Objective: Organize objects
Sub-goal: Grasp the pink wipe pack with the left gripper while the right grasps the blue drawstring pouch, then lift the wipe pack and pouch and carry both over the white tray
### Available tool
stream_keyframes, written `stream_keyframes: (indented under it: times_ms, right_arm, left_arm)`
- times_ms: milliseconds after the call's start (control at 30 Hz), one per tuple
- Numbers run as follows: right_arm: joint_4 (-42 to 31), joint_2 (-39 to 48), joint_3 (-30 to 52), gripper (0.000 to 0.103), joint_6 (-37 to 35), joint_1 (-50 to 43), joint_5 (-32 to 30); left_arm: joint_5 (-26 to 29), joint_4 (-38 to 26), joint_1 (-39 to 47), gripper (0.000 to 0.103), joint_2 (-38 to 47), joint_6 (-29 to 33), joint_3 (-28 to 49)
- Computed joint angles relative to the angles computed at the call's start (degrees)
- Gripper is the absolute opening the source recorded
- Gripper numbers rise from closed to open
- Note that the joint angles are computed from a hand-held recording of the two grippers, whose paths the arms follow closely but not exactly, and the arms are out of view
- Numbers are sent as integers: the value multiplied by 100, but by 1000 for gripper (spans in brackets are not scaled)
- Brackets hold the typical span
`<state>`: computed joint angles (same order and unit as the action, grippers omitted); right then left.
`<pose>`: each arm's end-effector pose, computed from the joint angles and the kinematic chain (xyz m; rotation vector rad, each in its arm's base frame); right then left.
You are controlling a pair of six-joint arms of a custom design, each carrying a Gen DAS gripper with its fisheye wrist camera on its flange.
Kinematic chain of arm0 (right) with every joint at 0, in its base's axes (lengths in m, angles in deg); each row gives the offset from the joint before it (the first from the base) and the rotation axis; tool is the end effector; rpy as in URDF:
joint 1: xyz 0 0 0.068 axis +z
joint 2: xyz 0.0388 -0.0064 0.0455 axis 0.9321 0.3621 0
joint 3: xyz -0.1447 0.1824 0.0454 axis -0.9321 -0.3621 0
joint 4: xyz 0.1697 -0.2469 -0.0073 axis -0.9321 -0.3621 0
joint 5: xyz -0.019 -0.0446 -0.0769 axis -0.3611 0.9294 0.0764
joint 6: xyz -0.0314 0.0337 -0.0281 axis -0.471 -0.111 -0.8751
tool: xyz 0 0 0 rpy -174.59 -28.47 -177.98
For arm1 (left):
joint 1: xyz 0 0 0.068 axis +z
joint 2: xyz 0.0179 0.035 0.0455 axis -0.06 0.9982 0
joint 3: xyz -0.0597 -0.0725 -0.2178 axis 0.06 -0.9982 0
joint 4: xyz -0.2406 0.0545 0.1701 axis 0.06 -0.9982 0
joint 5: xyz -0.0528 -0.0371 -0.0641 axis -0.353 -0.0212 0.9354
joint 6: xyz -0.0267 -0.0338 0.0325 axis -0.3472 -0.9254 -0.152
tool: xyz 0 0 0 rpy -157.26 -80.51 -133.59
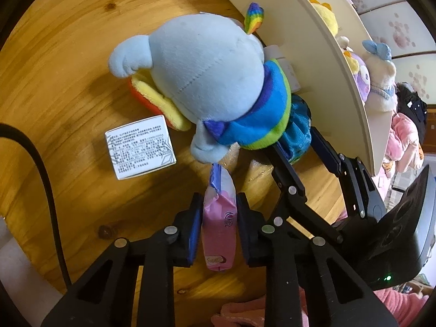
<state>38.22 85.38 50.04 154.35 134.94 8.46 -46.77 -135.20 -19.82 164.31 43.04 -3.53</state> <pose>0.1321 0.2458 0.0618 0.3633 2.4855 -0.2536 0.2531 -0.0856 0.1186 -1.0547 -2.7238 0.4859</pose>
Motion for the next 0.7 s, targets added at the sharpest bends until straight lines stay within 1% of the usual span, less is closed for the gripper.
stream_keyframes:
  times_ms: [233,400,500,700]
  right_arm:
    - [249,-355,-224,45,-215,41,-182]
    - [397,-575,-307,45,-291,140,-334]
    - [324,-667,-269,44,-263,246,-353]
    - [-198,-825,13,44,-169,552,-223]
  left_arm:
    - [-81,-197,477,24,-583,327,-393]
    - [-200,-412,1082,24,-1101,755,-660]
    - [-290,-547,1497,24,-1364,1064,-778]
    - [-458,-885,2604,24,-1841,1938,-907]
